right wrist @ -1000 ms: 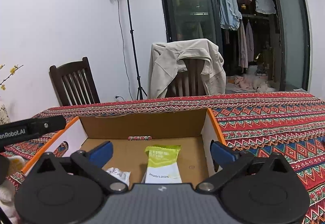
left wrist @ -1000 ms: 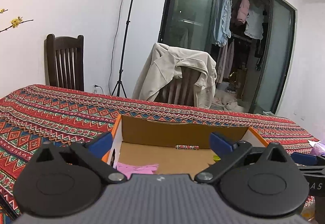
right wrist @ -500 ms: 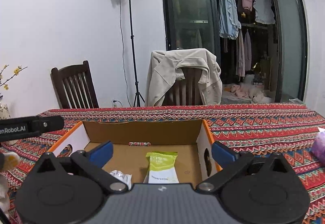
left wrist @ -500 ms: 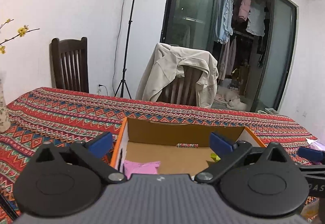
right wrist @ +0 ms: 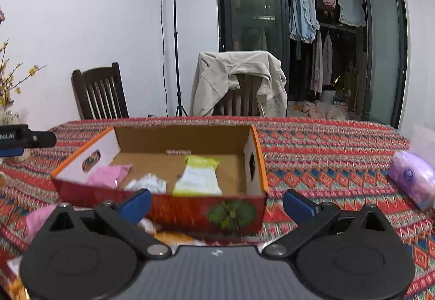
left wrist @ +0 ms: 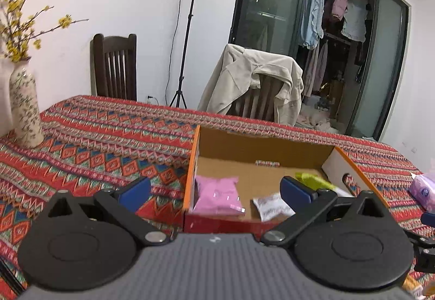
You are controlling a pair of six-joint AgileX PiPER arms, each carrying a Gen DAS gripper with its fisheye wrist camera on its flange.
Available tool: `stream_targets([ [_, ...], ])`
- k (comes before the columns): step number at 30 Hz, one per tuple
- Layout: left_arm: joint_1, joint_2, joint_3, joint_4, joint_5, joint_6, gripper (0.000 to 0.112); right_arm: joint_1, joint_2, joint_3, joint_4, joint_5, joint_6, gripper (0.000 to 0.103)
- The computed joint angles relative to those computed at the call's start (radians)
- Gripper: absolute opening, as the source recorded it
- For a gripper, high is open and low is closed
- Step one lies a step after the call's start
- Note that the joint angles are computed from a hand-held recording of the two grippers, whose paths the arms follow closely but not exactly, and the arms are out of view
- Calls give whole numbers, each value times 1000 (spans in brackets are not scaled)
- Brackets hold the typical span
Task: Organize snacks
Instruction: 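Move both tools back to the snack pile, then grasp the white oat-cracker packet with the right gripper while the left gripper grasps a pink bag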
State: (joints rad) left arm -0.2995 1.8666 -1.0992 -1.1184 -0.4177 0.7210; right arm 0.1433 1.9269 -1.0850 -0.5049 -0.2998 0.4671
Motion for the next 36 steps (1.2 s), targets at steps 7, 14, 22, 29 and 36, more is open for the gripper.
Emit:
stream_targets([
  [7,-48,-74,178,124,-76,-167,103,-33,-59,161,19,-61,-45,103],
  [14,-116,-121,323,164,-174,-250,103,-69,-94,293,27,-116,-87,103],
  [22,-134,-115,375,170,-176,-289,103,-88,-76,319,48,-110,-108,103],
  [29,-121,-93,372,175,-156,-308,103,-95,-21,262,140,-41,-179,103],
  [36,-110,-77,364,160,-142,-303,103,-115,29,214,18,-14,-81,97],
])
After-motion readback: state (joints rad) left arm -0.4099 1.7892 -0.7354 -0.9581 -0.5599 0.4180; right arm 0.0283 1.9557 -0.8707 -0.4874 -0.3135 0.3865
